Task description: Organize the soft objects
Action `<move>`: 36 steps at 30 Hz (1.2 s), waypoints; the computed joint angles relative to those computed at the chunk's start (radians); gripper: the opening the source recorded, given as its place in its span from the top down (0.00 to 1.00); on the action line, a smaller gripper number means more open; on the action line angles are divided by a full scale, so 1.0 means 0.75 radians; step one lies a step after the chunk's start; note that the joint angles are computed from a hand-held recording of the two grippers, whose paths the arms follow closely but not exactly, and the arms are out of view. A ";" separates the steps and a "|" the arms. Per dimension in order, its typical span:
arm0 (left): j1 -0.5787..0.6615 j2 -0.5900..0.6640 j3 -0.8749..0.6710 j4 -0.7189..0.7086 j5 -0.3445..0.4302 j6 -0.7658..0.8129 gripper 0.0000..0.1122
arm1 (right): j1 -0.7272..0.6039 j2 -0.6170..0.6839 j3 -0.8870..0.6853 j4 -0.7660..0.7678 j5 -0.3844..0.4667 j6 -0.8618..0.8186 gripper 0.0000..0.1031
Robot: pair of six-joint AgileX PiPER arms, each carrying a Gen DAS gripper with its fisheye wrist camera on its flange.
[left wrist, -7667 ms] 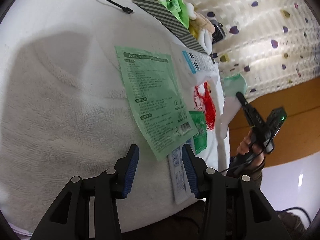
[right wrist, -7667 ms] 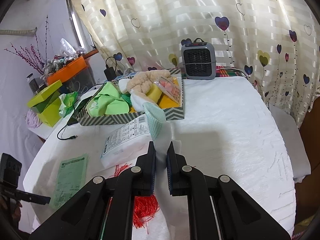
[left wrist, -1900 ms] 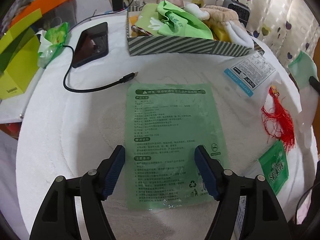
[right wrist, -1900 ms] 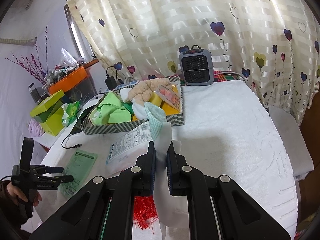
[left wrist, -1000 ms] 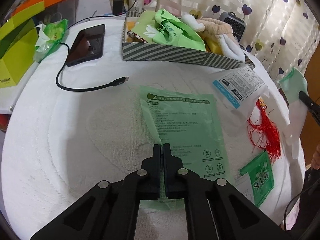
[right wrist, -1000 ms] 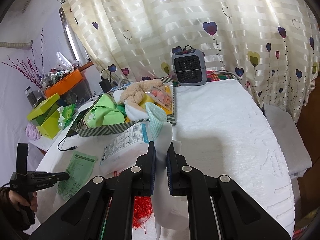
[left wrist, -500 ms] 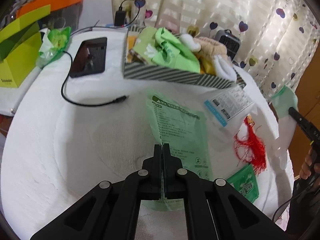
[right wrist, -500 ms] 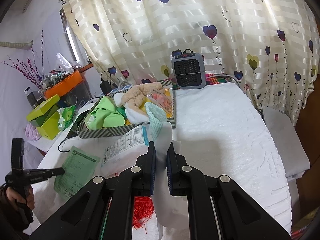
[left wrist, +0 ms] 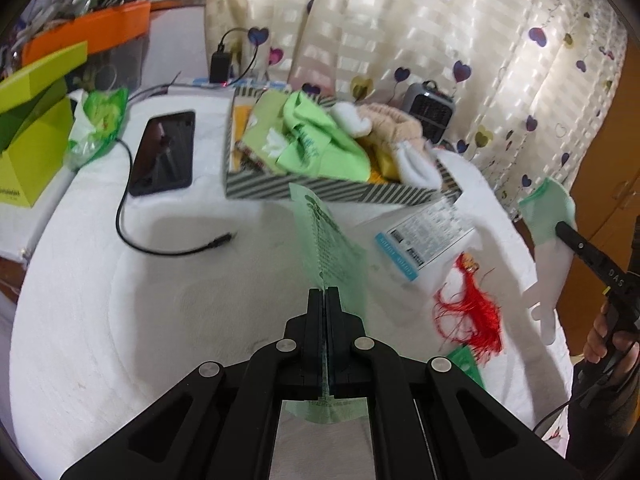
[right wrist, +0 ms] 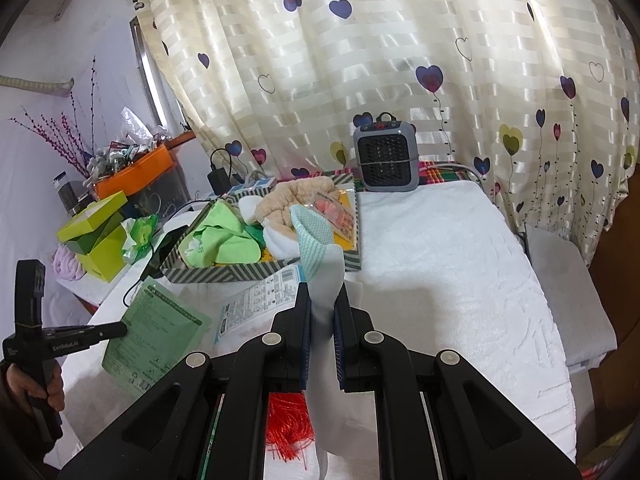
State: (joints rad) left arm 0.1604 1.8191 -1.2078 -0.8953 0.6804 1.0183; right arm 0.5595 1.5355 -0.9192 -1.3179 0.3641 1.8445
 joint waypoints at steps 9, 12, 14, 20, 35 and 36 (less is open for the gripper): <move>0.009 -0.011 -0.070 -0.038 0.054 -0.008 0.99 | 0.026 -0.007 -0.041 0.039 0.032 -0.058 0.90; 0.008 -0.002 -0.115 -0.036 0.078 -0.029 0.99 | 0.025 -0.004 -0.057 0.055 0.029 -0.084 0.90; 0.004 0.007 -0.153 -0.027 0.095 -0.047 0.99 | 0.016 0.000 -0.071 0.075 0.020 -0.109 0.90; -0.007 0.043 -0.274 -0.026 0.139 -0.100 0.99 | -0.006 0.019 -0.127 0.140 -0.007 -0.205 0.90; -0.057 0.234 -0.693 0.050 0.245 -0.295 0.99 | -0.087 0.134 -0.358 0.438 -0.060 -0.575 0.90; -0.060 0.249 -0.718 0.052 0.253 -0.306 0.99 | -0.093 0.144 -0.374 0.464 -0.066 -0.603 0.90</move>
State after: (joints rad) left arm 0.1157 2.0059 -1.7465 -0.8561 0.8700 0.7888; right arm 0.4901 1.6432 -1.1996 -0.9699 0.3148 1.3923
